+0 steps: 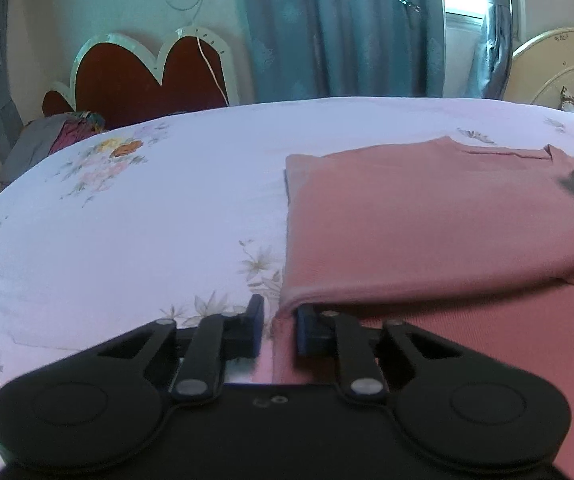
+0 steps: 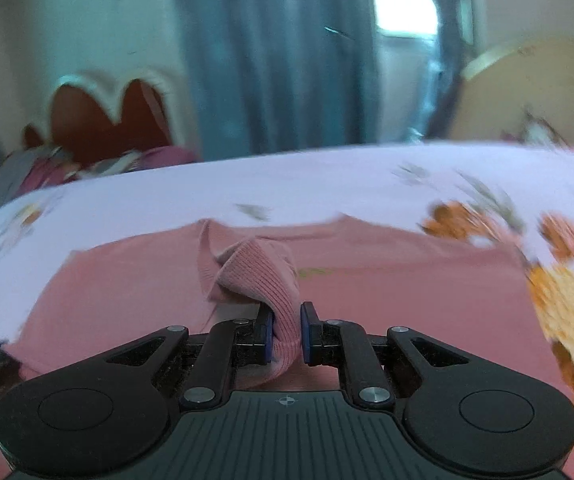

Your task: Fold small clothes

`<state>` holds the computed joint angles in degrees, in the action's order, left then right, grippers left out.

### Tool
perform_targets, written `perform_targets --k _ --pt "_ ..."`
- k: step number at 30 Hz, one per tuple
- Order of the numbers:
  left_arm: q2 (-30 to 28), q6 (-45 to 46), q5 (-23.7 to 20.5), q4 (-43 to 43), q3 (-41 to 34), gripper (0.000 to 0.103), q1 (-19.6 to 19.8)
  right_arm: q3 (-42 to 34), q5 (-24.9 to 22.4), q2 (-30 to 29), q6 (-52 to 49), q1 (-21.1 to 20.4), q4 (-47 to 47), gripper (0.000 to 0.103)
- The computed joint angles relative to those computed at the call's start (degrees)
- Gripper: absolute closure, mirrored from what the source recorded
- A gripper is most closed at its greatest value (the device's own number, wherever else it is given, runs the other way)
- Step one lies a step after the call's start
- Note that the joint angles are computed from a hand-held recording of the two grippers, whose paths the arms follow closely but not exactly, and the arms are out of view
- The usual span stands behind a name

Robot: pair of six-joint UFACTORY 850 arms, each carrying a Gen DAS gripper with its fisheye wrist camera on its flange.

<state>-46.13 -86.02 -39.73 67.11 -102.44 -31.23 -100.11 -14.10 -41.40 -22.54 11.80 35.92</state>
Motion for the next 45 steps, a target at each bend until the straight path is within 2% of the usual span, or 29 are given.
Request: perform_targets --k 3,5,6,9,12,15,19,24,28,30,32,35,37,39,41,42,45 --pt "0.6 -3.7 1.6 -0.9 0.5 0.092 0.6 -0.9 -6.3 -1.4 0.2 -1.8 4.2 0.09" --pt "1.3 -6.8 1.6 0.5 1.6 0.092 0.7 0.6 -6.3 -0.8 -3.5 -2.8 11.6 0.09" --pt "1.6 -7.4 1.7 1.2 2.3 0.092 0.6 1.2 -5.3 -0.5 -3.0 -3.0 11.6 0.09" --pt "1.9 -8.2 2.0 1.7 3.3 0.092 0.6 -0.7 -8.1 -1.9 1.2 -3.8 6.1 0.09" --pt "2.2 -7.9 3.4 -1.3 2.8 0.092 1.3 0.0 -7.5 -1.3 1.2 -4.6 6.3 0.09" --pt "2.1 -6.2 3.3 -1.8 2.5 0.092 1.3 1.7 -6.5 0.1 6.3 -4.1 -2.4 0.09" --pt "2.3 -5.5 3.3 -2.4 2.6 0.092 1.1 4.1 -6.3 1.8 1.0 -4.4 0.6 0.091" --pt "1.7 -4.8 2.6 -2.9 1.8 0.092 1.0 2.0 -9.7 0.1 -0.8 -4.9 3.9 0.09" --pt "1.4 -3.5 1.9 -3.3 1.3 0.091 0.8 2.0 -10.2 0.3 -2.8 -4.8 4.3 0.09" --pt "1.1 -2.6 1.3 -3.8 0.8 0.089 0.8 2.9 -9.0 1.0 -3.6 -4.5 3.1 0.091" --pt "0.9 -2.3 0.9 -3.8 0.6 0.089 0.7 3.7 -7.9 1.6 -3.3 -4.3 1.4 0.098" --pt "0.3 0.1 -0.4 -4.6 -0.6 0.088 0.4 2.8 -10.6 0.9 -3.3 -4.8 0.2 0.098" --pt "0.2 1.2 -0.5 -5.8 -1.1 0.085 0.4 2.7 -10.7 1.3 -4.9 -4.9 1.0 0.098" --pt "0.5 1.3 -0.8 -6.6 -1.0 0.078 0.5 3.3 -9.9 2.0 -6.7 -5.3 3.8 0.088" --pt "1.2 1.5 -0.4 -7.4 -0.4 0.075 0.6 4.3 -7.9 2.9 -8.5 -5.4 5.6 0.04" --pt "1.6 1.5 -0.4 -7.5 -0.1 0.075 0.6 4.6 -6.8 3.3 -9.0 -5.3 5.8 0.035" --pt "2.7 1.1 -0.1 -6.9 1.1 0.073 0.6 3.3 -6.9 2.7 -9.3 -5.3 5.2 0.035"
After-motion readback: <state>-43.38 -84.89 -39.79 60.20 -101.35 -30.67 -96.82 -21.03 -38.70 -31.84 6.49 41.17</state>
